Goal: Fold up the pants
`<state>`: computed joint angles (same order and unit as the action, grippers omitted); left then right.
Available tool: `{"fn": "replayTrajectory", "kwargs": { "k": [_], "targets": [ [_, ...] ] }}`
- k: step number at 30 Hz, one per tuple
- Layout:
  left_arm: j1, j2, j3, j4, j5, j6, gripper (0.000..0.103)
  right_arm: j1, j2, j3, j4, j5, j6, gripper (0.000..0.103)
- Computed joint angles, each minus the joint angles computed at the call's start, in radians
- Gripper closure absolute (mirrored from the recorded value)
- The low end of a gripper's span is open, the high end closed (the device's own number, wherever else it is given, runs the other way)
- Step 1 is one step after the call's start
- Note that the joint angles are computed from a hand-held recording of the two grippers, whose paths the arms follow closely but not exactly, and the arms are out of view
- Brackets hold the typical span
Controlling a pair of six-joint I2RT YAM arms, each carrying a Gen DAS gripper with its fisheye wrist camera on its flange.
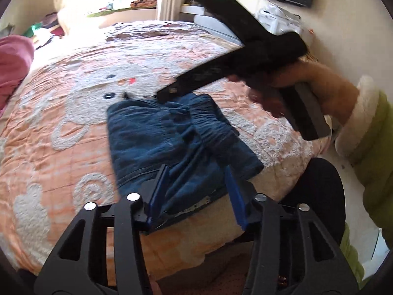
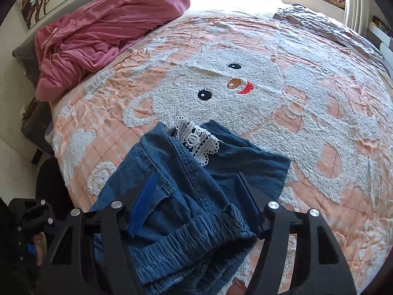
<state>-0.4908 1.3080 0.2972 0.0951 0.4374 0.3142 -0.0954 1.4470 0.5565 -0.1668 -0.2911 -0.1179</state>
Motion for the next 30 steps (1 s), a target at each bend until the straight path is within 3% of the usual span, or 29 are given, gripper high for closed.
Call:
{"fn": "replayTrajectory", "kwargs": {
  "k": [3,5,7,9,12,14,20,24,30],
  "targets": [
    [-0.063,0.099,0.013,0.063,-0.046,-0.023,0.083,0.030,0.093,0.045,0.013,0.027,-0.005,0.045],
    [-0.078,0.144,0.015,0.083,-0.047,-0.022,0.084,0.057,0.156,0.077,0.000,0.048,-0.017,0.057],
    [-0.086,0.163,0.006,0.106,-0.048,-0.021,0.084,0.093,0.195,0.082,0.005,0.074,-0.024,0.091],
    [-0.094,0.161,-0.009,0.123,-0.053,-0.015,0.084,0.140,0.195,0.065,0.037,0.161,0.027,0.094],
    [-0.081,0.173,-0.007,0.130,-0.038,-0.011,0.084,0.158,0.165,0.058,0.074,0.200,0.084,0.095],
    [-0.064,0.177,0.002,0.122,-0.028,-0.013,0.084,0.148,0.164,0.073,0.091,0.171,0.097,0.095],
    [-0.049,0.198,0.021,0.122,-0.017,-0.029,0.084,0.184,0.324,0.173,0.107,0.239,0.091,0.095],
    [-0.036,0.201,0.034,0.099,-0.002,-0.029,0.084,0.160,0.323,0.158,0.134,0.200,0.125,0.094],
    [-0.034,0.182,0.034,0.074,0.000,-0.030,0.084,0.088,0.150,0.058,0.150,0.122,0.173,0.076]
  ]
}}
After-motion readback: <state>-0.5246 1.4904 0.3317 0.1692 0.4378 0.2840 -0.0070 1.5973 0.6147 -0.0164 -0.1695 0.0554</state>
